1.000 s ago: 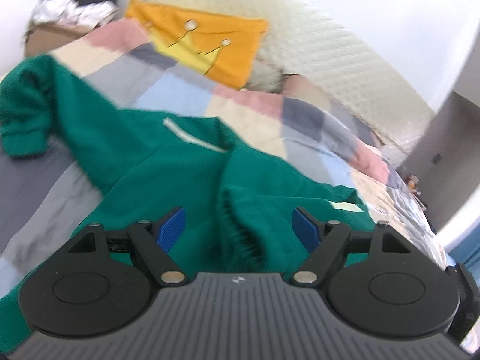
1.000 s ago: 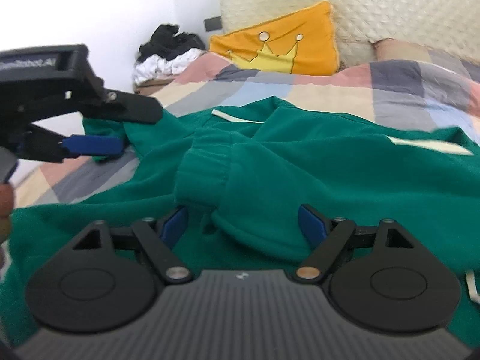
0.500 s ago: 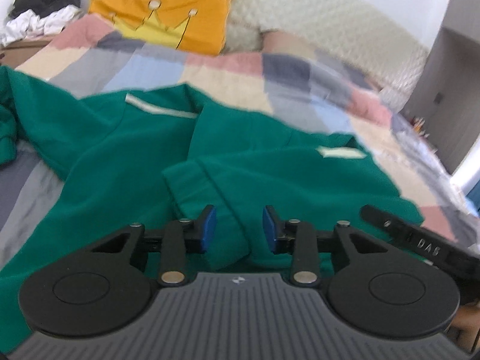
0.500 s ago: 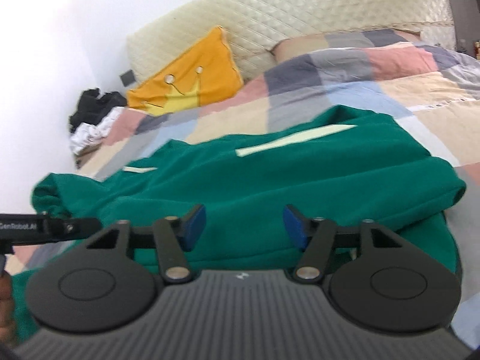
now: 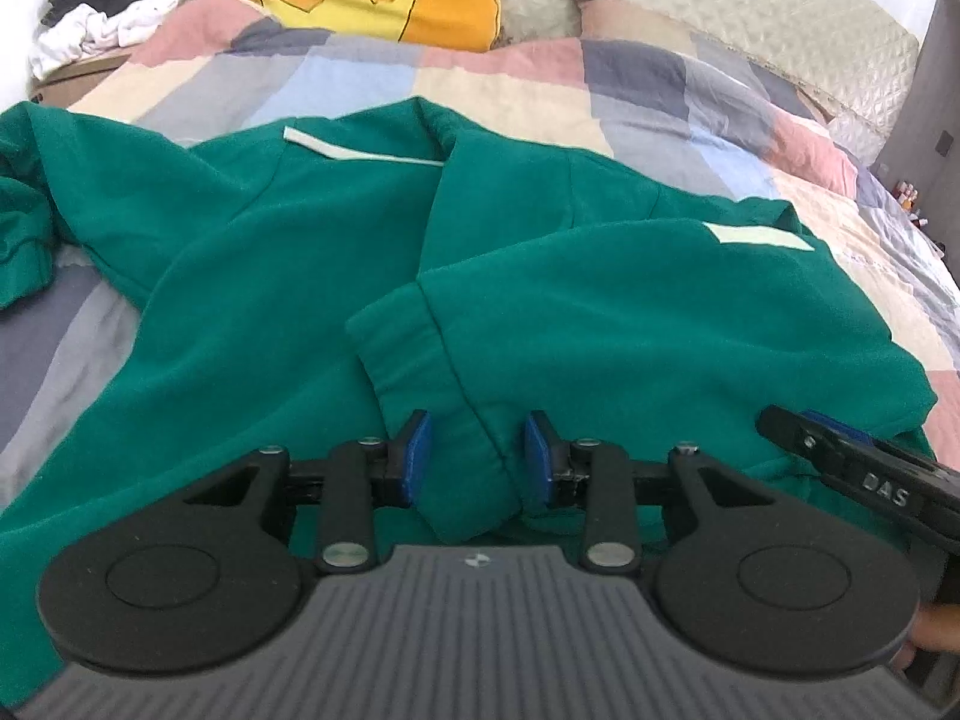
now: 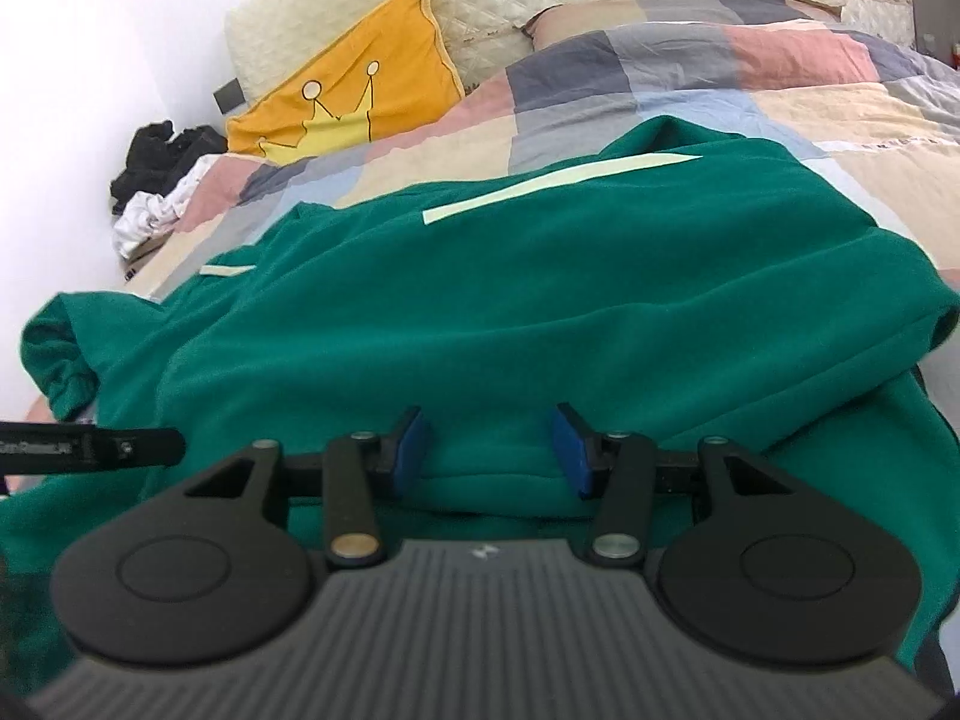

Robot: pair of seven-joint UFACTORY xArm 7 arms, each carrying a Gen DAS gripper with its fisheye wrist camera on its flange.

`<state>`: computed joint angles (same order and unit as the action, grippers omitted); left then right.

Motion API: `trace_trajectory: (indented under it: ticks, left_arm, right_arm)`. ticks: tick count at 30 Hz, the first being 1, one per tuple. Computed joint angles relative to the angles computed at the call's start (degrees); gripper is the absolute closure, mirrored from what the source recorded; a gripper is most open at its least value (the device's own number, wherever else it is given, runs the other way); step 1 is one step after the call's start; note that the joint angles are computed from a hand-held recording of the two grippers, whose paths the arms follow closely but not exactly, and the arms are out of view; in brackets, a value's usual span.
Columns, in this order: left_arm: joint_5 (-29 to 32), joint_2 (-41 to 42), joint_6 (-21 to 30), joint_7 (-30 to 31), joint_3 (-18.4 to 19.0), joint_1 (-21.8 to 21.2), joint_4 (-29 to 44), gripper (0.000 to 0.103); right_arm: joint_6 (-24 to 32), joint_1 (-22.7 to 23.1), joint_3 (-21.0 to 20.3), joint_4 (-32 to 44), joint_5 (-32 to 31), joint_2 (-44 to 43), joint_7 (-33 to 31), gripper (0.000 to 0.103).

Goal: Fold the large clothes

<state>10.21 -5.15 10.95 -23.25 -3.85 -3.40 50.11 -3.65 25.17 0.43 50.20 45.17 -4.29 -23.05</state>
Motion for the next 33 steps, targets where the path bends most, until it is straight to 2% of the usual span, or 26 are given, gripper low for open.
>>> trace_trajectory:
  ticks: [2,4,9,12,14,16,18,20,26,29,31,33]
  left_arm:
    - [0.5,-0.71,0.4,-0.86,-0.23,0.1,-0.07,0.054]
    - [-0.88,-1.9,0.0,0.38,0.02,-0.42,-0.85,0.047]
    - [-3.17,-6.17,-1.81,2.47,0.22,-1.03,-4.0,0.042]
    - [-1.09,-10.42,-3.27,1.58,-1.77,0.96,-6.91,0.038]
    - [-2.3,-13.56,-4.33,2.83,-1.22,0.17,-9.05,0.036]
    - [-4.32,-16.63,-4.49,4.76,-0.09,-1.36,-10.76,0.036]
    - [-4.9,-19.83,-4.79,5.13,-0.84,-0.73,-12.57,0.036]
    - [-6.14,-23.1,-5.29,6.33,-0.05,-1.65,-14.66,0.035]
    - [-9.05,-27.8,-0.49,8.05,1.87,-0.67,-14.31,0.032]
    - [-11.11,-27.87,2.95,11.57,5.9,-1.35,-11.54,0.031]
    - [-12.02,-27.83,4.65,13.0,7.41,0.18,-10.06,0.024]
    - [-13.04,-27.05,6.29,14.42,9.26,1.85,-8.49,0.022]
  right_arm:
    - [0.51,3.18,-2.38,-0.92,5.87,-2.42,-4.48,0.052]
    - [0.52,3.53,-2.42,-2.83,5.61,-5.23,-4.01,0.052]
    - [-0.27,-2.3,3.61,-8.24,-3.53,-11.82,4.6,0.052]
    - [-0.87,-5.77,7.1,-11.56,-6.17,-16.01,9.29,0.052]
    - [-0.66,-7.42,8.83,-14.02,-7.46,-19.32,11.8,0.052]
    - [-0.08,-10.94,12.19,-16.06,-9.54,-22.33,14.5,0.052]
    - [0.57,-13.95,15.06,-17.5,-11.54,-25.06,17.01,0.052]
    - [0.37,-14.53,15.92,-18.67,-12.76,-27.39,18.93,0.052]
    - [-1.21,-17.49,19.67,-20.72,-17.68,-31.17,23.37,0.052]
    - [-1.86,-15.52,18.0,-21.19,-19.57,-30.75,24.67,0.052]
    - [-2.26,-14.55,16.88,-21.16,-20.95,-29.83,25.48,0.052]
    - [-2.32,-14.95,17.09,-20.94,-22.3,-29.03,26.88,0.052]
